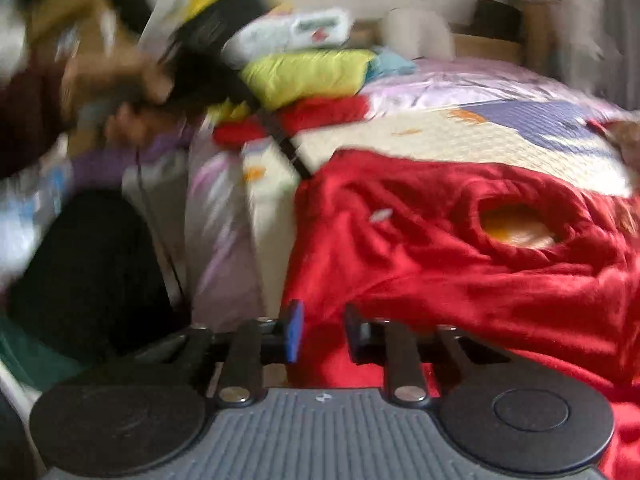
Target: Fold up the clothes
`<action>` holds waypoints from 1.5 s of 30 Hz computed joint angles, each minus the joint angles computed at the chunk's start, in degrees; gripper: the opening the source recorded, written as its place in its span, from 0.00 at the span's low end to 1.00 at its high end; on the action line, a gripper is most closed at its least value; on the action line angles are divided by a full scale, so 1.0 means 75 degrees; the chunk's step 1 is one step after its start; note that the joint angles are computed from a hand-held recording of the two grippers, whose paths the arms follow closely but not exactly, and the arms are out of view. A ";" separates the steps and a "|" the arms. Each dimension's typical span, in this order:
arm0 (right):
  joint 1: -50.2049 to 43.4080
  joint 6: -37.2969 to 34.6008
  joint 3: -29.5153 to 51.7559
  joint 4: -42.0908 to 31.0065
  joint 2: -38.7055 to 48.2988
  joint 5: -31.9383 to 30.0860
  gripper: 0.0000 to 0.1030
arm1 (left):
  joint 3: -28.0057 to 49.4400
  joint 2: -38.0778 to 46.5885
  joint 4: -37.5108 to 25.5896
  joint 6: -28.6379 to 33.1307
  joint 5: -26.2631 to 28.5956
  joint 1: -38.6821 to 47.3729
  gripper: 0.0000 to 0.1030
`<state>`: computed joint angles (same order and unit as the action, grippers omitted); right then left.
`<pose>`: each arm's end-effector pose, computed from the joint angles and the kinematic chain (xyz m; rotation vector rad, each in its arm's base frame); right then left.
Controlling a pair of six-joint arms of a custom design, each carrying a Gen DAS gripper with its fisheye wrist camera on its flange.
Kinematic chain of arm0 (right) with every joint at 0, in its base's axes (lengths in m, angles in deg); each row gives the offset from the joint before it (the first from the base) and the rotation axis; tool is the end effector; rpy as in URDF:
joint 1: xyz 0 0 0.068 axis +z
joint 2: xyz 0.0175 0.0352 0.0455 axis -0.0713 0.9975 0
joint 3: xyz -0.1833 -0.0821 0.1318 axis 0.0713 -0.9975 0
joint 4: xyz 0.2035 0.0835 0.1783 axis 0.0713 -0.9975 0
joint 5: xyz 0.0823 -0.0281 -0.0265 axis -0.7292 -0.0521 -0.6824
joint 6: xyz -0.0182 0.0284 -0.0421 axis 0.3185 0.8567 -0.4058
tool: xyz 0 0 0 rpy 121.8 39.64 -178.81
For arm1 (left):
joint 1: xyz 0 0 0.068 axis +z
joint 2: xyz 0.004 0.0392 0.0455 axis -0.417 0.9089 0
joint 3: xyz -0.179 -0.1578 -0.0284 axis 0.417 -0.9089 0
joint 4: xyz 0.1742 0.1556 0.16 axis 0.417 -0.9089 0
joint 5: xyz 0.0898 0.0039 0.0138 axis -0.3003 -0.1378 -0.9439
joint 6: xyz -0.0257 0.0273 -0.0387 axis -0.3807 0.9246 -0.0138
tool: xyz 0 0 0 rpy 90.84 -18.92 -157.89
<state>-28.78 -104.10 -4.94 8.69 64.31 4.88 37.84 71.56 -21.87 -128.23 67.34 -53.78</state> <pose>0.2557 -0.0870 0.1167 -1.2961 1.9622 0.8437 0.2011 -0.0979 0.2268 -0.2884 2.7065 0.2024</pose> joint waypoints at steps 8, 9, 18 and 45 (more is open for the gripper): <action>-0.0226 0.4137 -0.0355 0.2926 -0.0483 -0.0963 0.38 | 0.0658 -0.0106 -0.0130 0.0089 -0.0781 -0.0422 0.56; -0.0193 0.4873 -0.0599 0.3698 -0.0672 -0.0830 0.38 | 0.0870 0.0106 0.0028 0.0182 -0.0821 -0.0483 0.56; -0.0228 0.8078 -0.0965 0.6718 -0.0524 0.0231 0.45 | 0.3073 0.3501 0.2372 0.1154 -0.0342 -0.1051 0.57; 0.0331 0.6744 -0.1510 0.7063 -0.0574 0.1465 0.71 | 0.3512 0.5576 0.3380 0.1126 -0.1514 -0.1260 0.88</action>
